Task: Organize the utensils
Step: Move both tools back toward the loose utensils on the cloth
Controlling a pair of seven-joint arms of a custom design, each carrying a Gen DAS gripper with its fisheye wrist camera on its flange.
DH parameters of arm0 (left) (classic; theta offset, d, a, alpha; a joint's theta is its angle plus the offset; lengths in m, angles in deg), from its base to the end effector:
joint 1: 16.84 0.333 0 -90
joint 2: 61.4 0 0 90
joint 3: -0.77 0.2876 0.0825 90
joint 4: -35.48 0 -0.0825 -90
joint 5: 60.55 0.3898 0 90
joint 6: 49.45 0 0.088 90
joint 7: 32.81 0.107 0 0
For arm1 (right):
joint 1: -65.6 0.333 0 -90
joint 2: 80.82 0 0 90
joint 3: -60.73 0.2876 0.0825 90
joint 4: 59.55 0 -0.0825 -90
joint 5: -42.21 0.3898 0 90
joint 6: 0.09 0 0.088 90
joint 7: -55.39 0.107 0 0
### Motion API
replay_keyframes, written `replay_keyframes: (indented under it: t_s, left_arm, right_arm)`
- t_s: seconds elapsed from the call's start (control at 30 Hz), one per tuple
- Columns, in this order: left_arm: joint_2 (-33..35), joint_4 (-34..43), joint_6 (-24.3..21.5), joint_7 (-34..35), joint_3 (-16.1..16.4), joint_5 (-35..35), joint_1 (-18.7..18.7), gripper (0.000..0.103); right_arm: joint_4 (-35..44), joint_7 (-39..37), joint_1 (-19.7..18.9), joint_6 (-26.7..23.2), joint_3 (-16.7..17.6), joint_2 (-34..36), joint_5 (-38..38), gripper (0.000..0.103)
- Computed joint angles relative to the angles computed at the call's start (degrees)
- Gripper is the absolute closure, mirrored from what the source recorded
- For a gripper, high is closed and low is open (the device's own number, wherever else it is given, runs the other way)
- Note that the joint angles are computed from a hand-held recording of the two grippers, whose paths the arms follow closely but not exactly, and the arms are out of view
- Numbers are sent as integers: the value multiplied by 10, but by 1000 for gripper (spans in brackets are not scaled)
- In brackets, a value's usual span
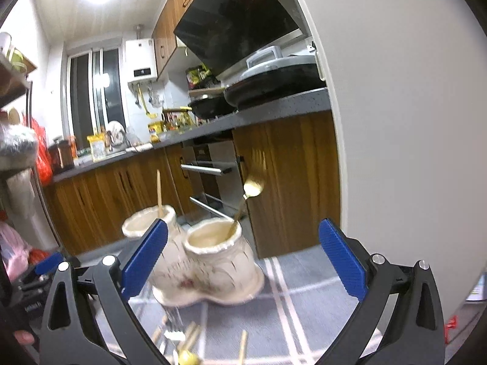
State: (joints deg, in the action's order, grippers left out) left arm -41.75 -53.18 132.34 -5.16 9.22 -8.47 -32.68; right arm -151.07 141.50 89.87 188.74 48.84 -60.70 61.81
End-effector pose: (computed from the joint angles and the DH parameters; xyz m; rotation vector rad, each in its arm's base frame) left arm 0.6684 -0.1761 0.5510 -1.4588 1.4775 -1.2276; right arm 0.6753 0.1386 0.5708 -1.3108 1.3461 -0.8648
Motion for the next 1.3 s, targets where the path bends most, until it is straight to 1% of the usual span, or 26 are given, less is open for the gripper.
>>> replay_keyframes:
  t_s: [0.07, 0.13, 0.17, 0.2, 0.23, 0.3, 0.37, 0.4, 0.43, 0.47, 0.5, 0.57, 0.6, 0.63, 0.67, 0.7, 0.8, 0.83, 0.9, 0.97, 1.1, 1.13, 1.2, 1.3]
  left_arm:
    - [-7, -12, -2, -8, 8, 10, -7, 6]
    - [-13, -21, -7, -13, 5, 17, -6, 6]
    - [-17, -27, -9, -6, -4, 14, 1, 6]
    - [-18, -30, -11, -2, -10, 13, 6, 6]
    - [-21, -35, -13, 4, -16, 11, 10, 6]
    - [-24, -40, -20, 17, -29, 7, 18, 6]
    - [-26, -45, -25, 35, -43, -5, 27, 6]
    - [-26, -48, -29, 58, -59, -23, 39, 6]
    - [-26, -50, -32, 75, -70, -38, 46, 6]
    - [-26, -53, -36, 103, -88, -61, 58, 6]
    - [-25, -55, -40, 132, -104, -86, 70, 6]
    - [-25, -61, -44, 167, -116, -116, 76, 6]
    - [-24, -63, -51, 194, -129, -138, 83, 6]
    - [-23, -63, -57, 213, -135, -154, 86, 6]
    - [-22, -63, -66, 235, -142, -170, 89, 6]
    - [-22, -63, -72, 248, -143, -181, 87, 6]
    - [-14, -55, -103, 310, -165, -233, 98, 6]
    - [-13, -55, -109, 325, -169, -248, 99, 6]
    - [-8, -50, -123, 365, -187, -291, 112, 6]
    - [-4, -43, -137, 384, -187, -316, 110, 6]
    - [6, -27, -163, 424, -197, -365, 114, 6]
    - [7, -26, -168, 434, -199, -376, 115, 6]
    - [7, -25, -170, 438, -194, -383, 110, 6]
    - [6, -25, -177, 448, -194, -398, 110, 6]
  right_arm:
    - [-26, 0, 19, 1, -22, -12, 2, 4]
    - [-42, 0, 28, -5, -34, -20, 3, 4]
    - [-48, 3, 33, -10, -40, -23, 2, 4]
    - [-59, 9, 49, -12, -58, -28, 0, 4]
    - [-64, 15, 54, -16, -65, -30, -3, 4]
    - [-76, 19, 41, -18, -51, -37, -12, 4]
    - [-80, 31, 50, -23, -64, -37, -23, 4]
    - [-81, 36, 50, -25, -66, -36, -29, 5]
    - [-82, 40, 44, -28, -60, -37, -33, 4]
    - [-85, 41, 31, -28, -45, -39, -36, 5]
    - [-84, 44, 24, -29, -38, -39, -41, 5]
    - [-82, 45, 11, -31, -26, -37, -50, 5]
    - [-81, 48, 13, -32, -29, -36, -55, 4]
    - [-81, 51, 13, -35, -29, -36, -60, 4]
    - [-81, 53, 8, -36, -24, -36, -63, 4]
    - [-80, 51, -3, -38, -11, -35, -64, 4]
    - [-71, 48, -25, -49, 14, -31, -72, 4]
    - [-68, 43, -38, -52, 30, -30, -72, 4]
    - [-64, 33, -58, -59, 54, -28, -72, 4]
    - [-60, 24, -73, -68, 73, -27, -71, 4]
    - [-51, 12, -87, -89, 93, -22, -72, 4]
    - [-49, 9, -89, -96, 96, -21, -73, 4]
    - [-45, 7, -91, -102, 99, -20, -75, 4]
    - [-44, 11, -87, -105, 95, -19, -82, 5]
